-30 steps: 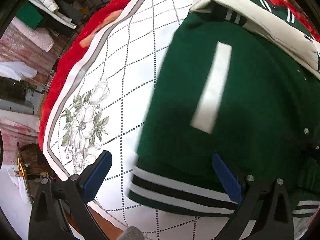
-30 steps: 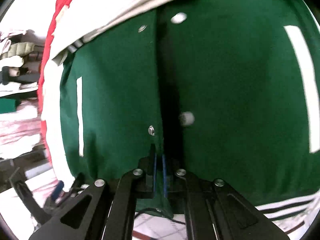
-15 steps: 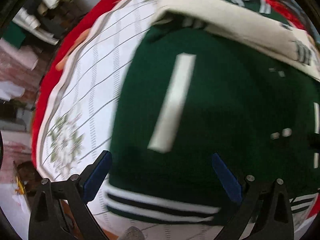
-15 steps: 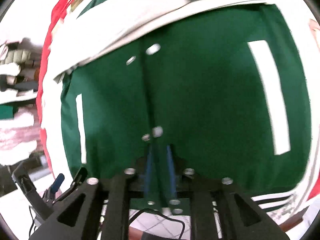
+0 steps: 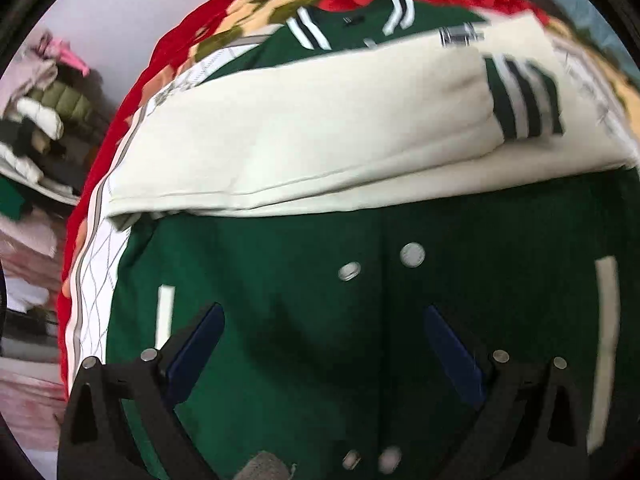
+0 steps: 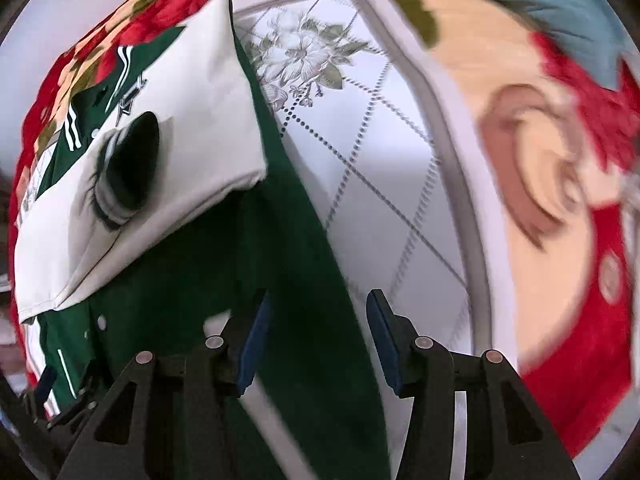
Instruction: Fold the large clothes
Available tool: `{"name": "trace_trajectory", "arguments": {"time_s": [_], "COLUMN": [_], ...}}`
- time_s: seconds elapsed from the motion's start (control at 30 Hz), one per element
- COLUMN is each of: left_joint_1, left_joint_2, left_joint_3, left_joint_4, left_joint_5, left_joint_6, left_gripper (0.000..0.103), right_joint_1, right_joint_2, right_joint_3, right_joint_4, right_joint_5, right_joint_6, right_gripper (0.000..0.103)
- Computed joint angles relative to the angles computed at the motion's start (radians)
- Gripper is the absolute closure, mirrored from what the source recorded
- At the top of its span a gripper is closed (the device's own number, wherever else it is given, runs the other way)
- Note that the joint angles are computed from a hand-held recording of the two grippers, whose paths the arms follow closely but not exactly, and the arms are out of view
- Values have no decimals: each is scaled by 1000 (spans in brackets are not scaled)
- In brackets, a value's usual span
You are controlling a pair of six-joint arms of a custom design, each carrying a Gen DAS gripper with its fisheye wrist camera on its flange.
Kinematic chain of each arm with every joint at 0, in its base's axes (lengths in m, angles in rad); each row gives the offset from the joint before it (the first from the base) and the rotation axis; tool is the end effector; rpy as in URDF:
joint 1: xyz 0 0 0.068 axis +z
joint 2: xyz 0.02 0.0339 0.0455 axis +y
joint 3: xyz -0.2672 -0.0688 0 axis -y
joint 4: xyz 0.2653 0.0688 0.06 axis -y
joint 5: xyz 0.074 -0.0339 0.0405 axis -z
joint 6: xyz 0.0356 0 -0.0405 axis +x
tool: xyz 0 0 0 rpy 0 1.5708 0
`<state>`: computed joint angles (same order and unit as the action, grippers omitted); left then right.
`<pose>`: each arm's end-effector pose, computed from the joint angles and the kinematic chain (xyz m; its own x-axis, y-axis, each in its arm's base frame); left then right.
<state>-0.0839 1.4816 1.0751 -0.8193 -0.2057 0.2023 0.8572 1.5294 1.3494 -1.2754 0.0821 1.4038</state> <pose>0.3000 -0.0179 0.2274 -0.9160 0.2744 -0.2927 0.2014 0.9454 0.2562 0.1942 0.2198 0.2833 -0.8450 0.5255 -0.0995 0.5169 0.8502 0.1000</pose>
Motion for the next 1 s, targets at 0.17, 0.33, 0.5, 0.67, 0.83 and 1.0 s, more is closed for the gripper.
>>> {"name": "trace_trajectory", "arguments": {"time_s": [0.17, 0.33, 0.5, 0.67, 0.83, 1.0], "left_joint_1": [-29, -66, -88, -89, -87, -58], "left_joint_2": [45, 49, 37, 120, 169, 156], "left_joint_3": [-57, -42, 26, 64, 65, 101], "left_joint_4": [80, 51, -31, 9, 96, 36], "left_joint_5": [-76, -139, -176, -199, -188, -157], "left_joint_6": [-31, -83, -177, -220, -189, -187], "left_gripper": [0, 0, 0, 0, 0, 0], "right_joint_1": [-117, -163, -154, -209, -253, -235], "right_joint_2": [-84, -106, -95, -24, -7, -1], "right_joint_3": [-165, -149, -40, -17, -64, 22], "right_joint_4": [63, 0, -81, -11, 7, -98], "right_joint_5": [-55, -78, 1, 11, 39, 35], "right_joint_6": [-135, -276, -405, -522, -444, -410], "right_gripper": [91, 91, 55, 54, 60, 60]}}
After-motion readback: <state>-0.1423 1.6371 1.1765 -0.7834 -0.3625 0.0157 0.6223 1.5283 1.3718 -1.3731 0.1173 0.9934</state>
